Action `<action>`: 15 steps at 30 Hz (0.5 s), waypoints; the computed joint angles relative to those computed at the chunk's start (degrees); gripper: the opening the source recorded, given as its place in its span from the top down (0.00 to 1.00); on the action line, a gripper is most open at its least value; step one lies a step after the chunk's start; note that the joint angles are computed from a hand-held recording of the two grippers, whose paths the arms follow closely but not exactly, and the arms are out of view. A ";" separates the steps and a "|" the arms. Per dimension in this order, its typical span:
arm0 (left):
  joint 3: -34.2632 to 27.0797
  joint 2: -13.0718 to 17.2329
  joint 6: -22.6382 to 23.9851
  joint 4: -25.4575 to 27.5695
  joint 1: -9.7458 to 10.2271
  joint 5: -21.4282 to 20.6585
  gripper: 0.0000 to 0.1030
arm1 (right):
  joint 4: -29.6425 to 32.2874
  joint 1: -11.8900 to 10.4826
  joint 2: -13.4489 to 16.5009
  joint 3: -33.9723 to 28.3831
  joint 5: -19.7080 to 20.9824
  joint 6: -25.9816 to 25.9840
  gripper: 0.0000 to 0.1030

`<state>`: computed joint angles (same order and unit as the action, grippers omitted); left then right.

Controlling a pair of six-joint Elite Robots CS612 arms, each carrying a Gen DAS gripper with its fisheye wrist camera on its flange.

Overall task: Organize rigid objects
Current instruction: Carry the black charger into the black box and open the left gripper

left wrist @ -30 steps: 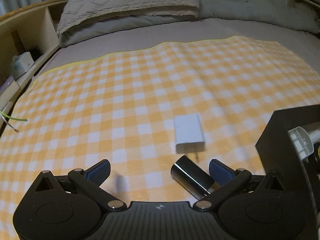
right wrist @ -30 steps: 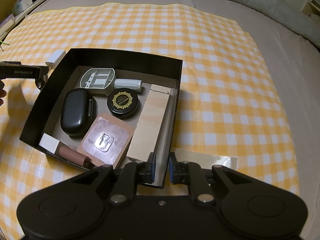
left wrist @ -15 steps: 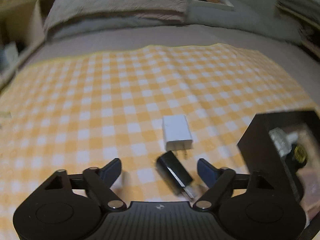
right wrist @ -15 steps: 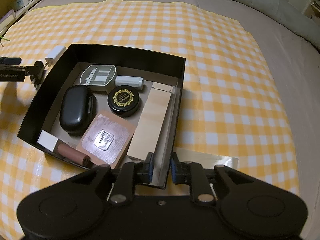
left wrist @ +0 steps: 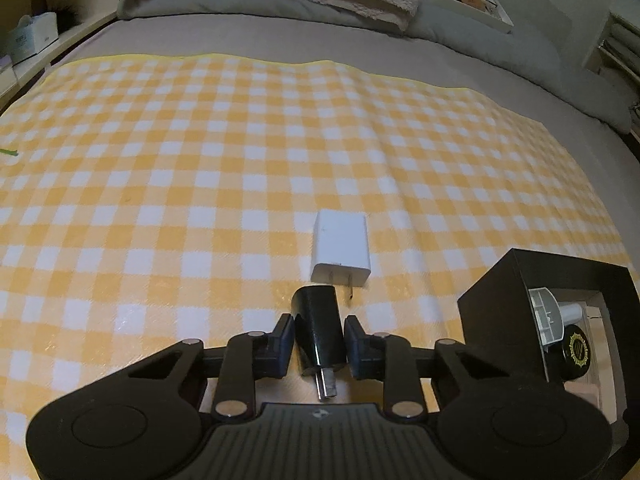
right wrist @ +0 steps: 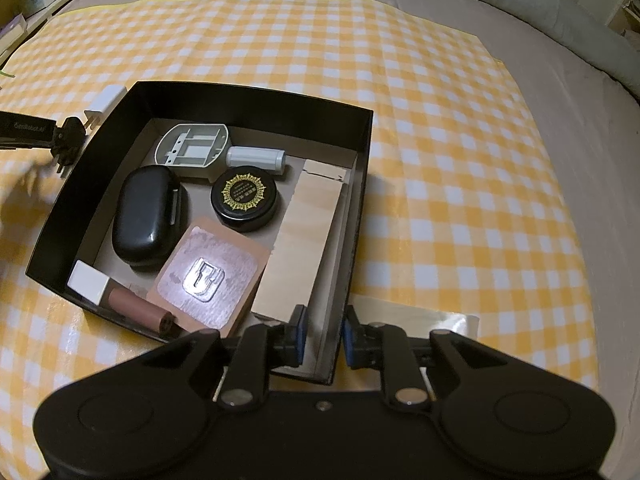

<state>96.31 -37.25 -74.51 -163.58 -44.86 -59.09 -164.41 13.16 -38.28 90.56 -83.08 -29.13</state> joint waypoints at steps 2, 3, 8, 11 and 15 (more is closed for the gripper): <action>0.18 -0.43 -0.93 0.62 0.01 -0.47 0.74 | -0.07 -0.02 -0.03 0.06 -0.09 0.25 0.89; 0.53 -0.78 -1.18 0.44 -0.09 -0.47 0.74 | -0.10 -0.06 0.00 0.01 -0.18 0.57 0.91; 1.92 -2.07 -1.06 -3.81 -1.05 1.21 0.74 | 0.80 -0.45 -0.04 -0.24 0.87 1.68 0.95; 2.32 -2.58 0.45 -8.75 -1.74 2.04 0.74 | 0.28 -0.33 -0.04 -0.16 0.19 1.00 0.95; 1.85 -2.55 3.43 -15.21 -2.78 1.18 0.74 | 0.36 -0.32 -0.02 -0.21 0.18 1.03 0.95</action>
